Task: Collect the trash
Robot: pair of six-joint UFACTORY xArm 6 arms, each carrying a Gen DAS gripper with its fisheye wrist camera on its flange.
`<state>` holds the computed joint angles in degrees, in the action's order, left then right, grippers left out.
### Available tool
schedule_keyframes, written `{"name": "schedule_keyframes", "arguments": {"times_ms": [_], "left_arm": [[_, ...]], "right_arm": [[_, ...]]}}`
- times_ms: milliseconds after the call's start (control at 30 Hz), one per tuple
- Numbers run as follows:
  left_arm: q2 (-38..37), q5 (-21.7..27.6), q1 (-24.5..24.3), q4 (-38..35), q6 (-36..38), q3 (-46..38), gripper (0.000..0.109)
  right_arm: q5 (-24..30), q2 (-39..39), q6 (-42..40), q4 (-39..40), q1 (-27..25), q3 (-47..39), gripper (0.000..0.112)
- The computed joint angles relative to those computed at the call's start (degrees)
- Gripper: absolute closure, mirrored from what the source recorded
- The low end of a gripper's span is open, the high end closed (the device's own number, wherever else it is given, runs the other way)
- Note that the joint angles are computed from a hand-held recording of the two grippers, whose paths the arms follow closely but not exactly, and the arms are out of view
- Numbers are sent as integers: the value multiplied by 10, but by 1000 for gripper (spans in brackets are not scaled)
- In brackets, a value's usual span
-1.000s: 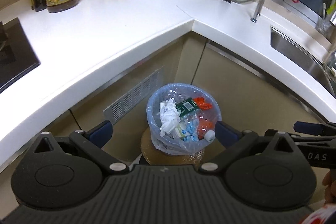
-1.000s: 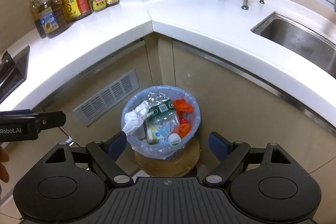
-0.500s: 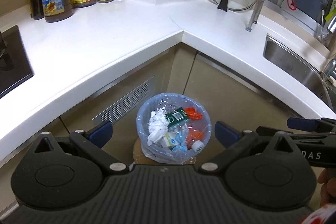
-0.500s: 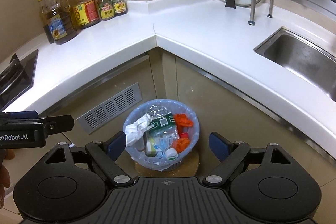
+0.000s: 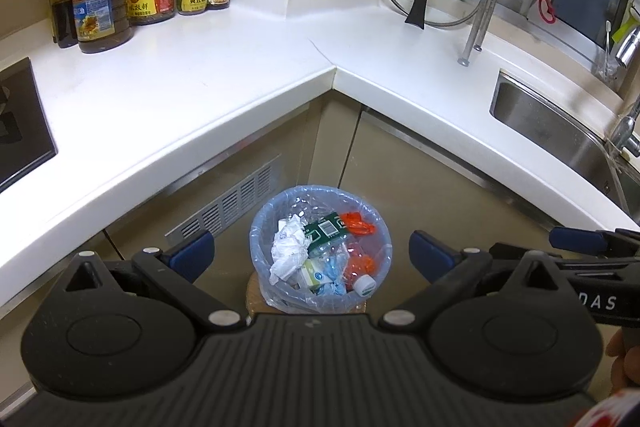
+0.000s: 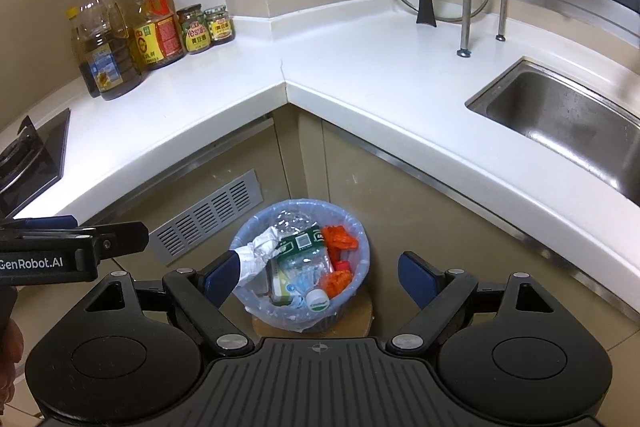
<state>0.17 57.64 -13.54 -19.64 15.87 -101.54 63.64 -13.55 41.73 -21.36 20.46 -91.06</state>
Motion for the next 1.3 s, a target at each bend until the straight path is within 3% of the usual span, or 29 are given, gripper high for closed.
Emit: {"name": "schedule_keyframes", "arguments": {"times_ms": [400,1300], "left_arm": [[-10,-38,-4,3,16,22,6],[-4,-31,2,-7,23,15,6]], "right_arm": [[6,7,-1,-11,2,-14,26],[0,12,5,-13,-4,-20,26]]}}
